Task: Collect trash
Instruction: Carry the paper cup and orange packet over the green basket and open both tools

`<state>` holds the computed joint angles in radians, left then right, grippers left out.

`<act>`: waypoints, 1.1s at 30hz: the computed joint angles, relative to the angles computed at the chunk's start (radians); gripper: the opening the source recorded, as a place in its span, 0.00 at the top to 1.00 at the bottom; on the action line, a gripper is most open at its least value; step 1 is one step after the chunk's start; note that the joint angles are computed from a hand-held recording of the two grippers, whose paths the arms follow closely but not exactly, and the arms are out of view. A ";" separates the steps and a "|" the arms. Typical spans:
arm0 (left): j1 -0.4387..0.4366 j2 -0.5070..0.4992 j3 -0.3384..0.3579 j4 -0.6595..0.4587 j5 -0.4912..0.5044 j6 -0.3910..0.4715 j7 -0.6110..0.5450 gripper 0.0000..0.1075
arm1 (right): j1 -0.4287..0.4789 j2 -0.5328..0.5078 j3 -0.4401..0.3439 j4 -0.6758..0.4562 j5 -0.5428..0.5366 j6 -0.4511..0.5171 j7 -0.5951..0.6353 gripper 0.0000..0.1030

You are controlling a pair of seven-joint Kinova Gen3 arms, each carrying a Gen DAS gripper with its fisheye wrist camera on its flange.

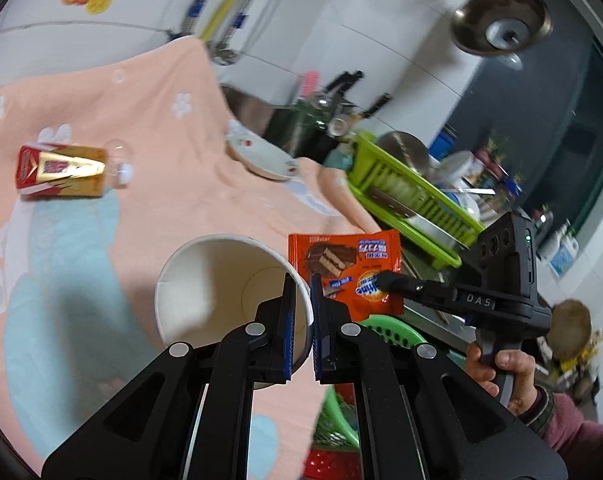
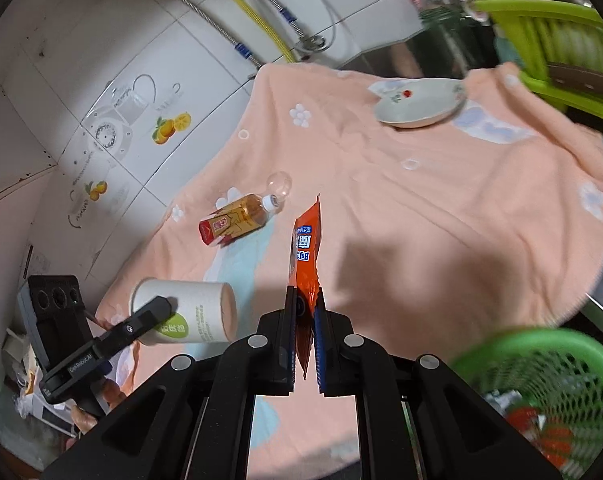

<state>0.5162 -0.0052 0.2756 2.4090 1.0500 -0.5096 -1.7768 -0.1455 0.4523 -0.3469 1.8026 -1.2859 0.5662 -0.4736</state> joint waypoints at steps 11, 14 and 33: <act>0.155 0.113 0.023 -0.107 0.062 -0.058 -0.103 0.95 | 0.065 -0.137 0.109 0.257 -0.164 0.002 0.222 0.93; 0.180 0.146 0.009 -0.130 0.027 -0.043 -0.079 0.95 | 0.056 -0.153 0.151 0.294 -0.184 -0.002 0.253 0.93; 0.261 0.290 -0.098 -0.271 -0.086 0.099 -0.024 0.94 | 0.078 -0.172 0.270 0.410 -0.312 -0.057 0.403 0.65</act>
